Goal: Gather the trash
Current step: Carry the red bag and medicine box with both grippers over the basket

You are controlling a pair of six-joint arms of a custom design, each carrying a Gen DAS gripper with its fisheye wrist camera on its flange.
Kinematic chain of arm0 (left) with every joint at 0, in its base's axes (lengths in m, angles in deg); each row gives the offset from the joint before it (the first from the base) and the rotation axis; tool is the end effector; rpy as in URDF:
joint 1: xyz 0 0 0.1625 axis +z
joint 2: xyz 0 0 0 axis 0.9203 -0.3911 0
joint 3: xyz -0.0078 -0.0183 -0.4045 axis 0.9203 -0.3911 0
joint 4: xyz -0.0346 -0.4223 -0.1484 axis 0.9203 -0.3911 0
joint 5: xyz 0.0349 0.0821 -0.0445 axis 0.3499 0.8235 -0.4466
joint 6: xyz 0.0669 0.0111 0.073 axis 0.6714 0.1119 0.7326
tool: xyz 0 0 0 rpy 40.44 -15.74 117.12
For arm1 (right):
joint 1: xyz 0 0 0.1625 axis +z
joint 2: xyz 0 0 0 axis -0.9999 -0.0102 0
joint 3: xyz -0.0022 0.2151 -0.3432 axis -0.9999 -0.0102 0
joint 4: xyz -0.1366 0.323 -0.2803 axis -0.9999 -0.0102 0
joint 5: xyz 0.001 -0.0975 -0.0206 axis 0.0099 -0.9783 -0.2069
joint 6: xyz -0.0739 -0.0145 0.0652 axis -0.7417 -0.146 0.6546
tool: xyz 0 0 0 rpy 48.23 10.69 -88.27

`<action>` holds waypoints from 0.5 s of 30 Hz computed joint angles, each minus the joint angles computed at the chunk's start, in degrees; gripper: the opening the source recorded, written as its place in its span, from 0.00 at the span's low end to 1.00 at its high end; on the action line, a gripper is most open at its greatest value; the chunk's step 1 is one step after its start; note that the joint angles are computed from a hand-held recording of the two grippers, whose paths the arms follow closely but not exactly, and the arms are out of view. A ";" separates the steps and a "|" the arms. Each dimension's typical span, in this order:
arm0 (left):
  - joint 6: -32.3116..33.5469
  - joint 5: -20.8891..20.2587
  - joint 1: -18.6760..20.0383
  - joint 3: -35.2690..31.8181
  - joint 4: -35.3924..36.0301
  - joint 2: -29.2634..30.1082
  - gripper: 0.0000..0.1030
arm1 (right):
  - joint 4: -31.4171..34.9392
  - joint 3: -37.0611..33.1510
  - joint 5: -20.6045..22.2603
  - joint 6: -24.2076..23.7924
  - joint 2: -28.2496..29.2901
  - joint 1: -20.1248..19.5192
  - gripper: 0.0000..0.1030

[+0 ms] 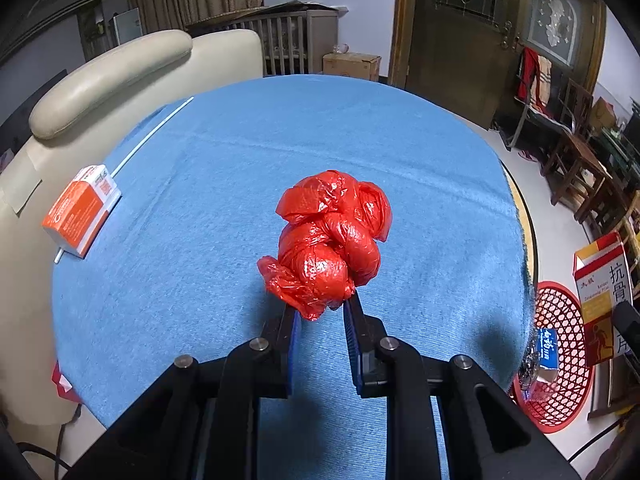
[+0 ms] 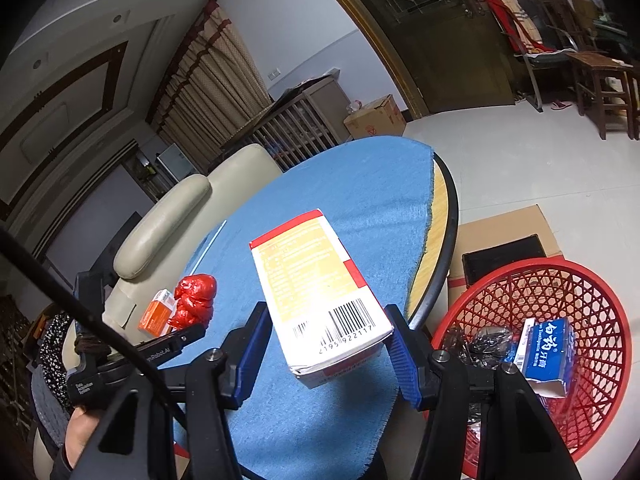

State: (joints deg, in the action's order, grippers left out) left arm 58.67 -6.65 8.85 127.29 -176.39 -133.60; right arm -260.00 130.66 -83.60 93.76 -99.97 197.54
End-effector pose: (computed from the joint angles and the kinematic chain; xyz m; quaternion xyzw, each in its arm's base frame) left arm -0.0268 -0.8442 0.3247 0.3199 0.8841 -0.2021 0.2744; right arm 0.2444 -0.5046 0.0756 -0.0643 -0.8315 0.5286 0.1585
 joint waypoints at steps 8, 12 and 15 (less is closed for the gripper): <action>-0.81 1.12 0.78 -0.76 0.31 0.67 0.21 | 2.86 -1.15 1.43 0.54 0.59 -1.32 0.58; -1.05 1.97 1.26 -1.31 0.81 0.98 0.21 | 4.71 -2.40 1.50 0.56 1.19 -1.42 0.58; -1.31 2.13 1.64 -1.74 1.20 0.92 0.21 | 5.74 -3.10 1.21 0.36 1.50 -1.23 0.58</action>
State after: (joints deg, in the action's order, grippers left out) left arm 57.36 -4.52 10.49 125.55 -175.19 -132.68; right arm -254.26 127.56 -82.39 94.13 -98.46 196.31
